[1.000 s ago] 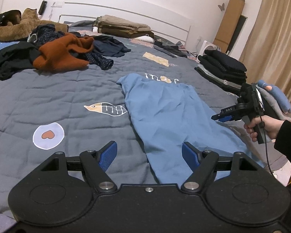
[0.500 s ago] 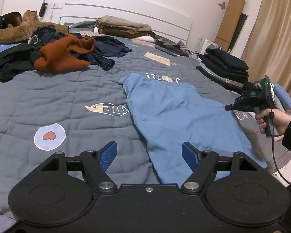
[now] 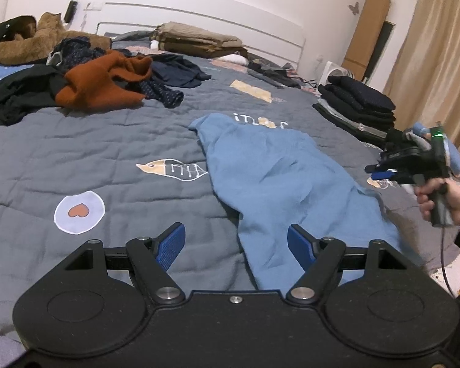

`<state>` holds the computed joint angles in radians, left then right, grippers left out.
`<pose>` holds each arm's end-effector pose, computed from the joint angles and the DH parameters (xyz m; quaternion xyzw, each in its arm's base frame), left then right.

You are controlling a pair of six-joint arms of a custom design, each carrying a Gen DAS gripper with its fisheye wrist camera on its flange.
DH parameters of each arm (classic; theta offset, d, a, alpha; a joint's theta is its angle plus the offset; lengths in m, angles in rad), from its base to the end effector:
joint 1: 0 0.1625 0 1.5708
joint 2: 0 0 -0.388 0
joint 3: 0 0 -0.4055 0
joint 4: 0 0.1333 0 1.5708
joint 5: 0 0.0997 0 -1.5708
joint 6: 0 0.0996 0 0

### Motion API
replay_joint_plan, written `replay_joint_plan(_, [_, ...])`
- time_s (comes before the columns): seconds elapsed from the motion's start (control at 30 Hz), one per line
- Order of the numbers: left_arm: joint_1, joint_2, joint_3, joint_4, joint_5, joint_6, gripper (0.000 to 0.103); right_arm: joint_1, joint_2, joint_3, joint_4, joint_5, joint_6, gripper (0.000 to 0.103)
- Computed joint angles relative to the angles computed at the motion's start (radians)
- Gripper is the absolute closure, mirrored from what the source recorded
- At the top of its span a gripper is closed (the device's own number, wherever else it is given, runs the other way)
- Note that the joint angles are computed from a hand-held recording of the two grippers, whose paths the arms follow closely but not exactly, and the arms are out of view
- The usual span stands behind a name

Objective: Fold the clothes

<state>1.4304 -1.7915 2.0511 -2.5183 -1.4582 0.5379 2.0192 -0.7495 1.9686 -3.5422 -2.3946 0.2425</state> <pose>0.0805 -0.4627 0.4238 0.2948 0.8927 -0.3196 0.1184 0.2896 -0.4630 0.0649 -0.0587 -0.8629 0.4428 0.2364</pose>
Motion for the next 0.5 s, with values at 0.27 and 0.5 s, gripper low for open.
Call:
replay_joint_plan(0.27, [-0.001, 0.108, -0.132, 0.066, -0.056, -0.071, 0.03, 0.058, 0.038, -0.036, -0.048, 0.204, -0.004, 0.056])
replay_joint_plan(0.5, [-0.018, 0.284, -0.271, 0.003, -0.055, -0.112, 0.037, 0.039, 0.056, -0.031, -0.127, 0.342, -0.025, 0.047])
